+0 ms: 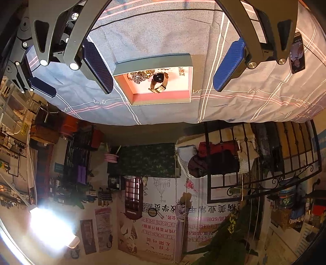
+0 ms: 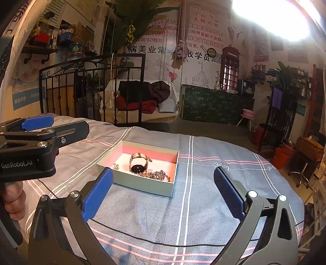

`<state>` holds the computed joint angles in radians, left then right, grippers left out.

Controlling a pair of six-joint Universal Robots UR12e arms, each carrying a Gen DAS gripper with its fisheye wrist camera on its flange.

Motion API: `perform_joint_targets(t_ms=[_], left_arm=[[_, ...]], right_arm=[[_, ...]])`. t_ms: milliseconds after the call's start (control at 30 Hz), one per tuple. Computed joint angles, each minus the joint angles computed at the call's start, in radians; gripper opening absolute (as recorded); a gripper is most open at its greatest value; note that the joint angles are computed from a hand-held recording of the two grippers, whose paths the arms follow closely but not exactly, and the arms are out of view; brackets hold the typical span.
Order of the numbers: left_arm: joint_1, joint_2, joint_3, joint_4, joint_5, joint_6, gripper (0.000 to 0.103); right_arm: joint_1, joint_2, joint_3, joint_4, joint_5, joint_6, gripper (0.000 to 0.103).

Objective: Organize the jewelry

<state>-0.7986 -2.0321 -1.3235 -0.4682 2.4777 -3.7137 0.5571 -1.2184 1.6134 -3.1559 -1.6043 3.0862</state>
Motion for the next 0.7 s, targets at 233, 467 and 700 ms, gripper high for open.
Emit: perform_joint_targets(t_ms=[233,467,700], left_arm=[[0.000,-0.001,0.002,-0.004,-0.010,-0.004,0.097],[0.001,-0.001,-0.001,-0.003,-0.021,0.002,0.097],[0.003,-0.002,-0.001,0.002,-0.030,0.009,0.097]], right_arm=[[0.001,0.000,0.004,0.004,0.003,0.001,0.098],[0.001,0.000,0.002,0.005,0.003,0.001,0.098],[0.003,0.002,0.001,0.007,0.003,-0.002,0.098]])
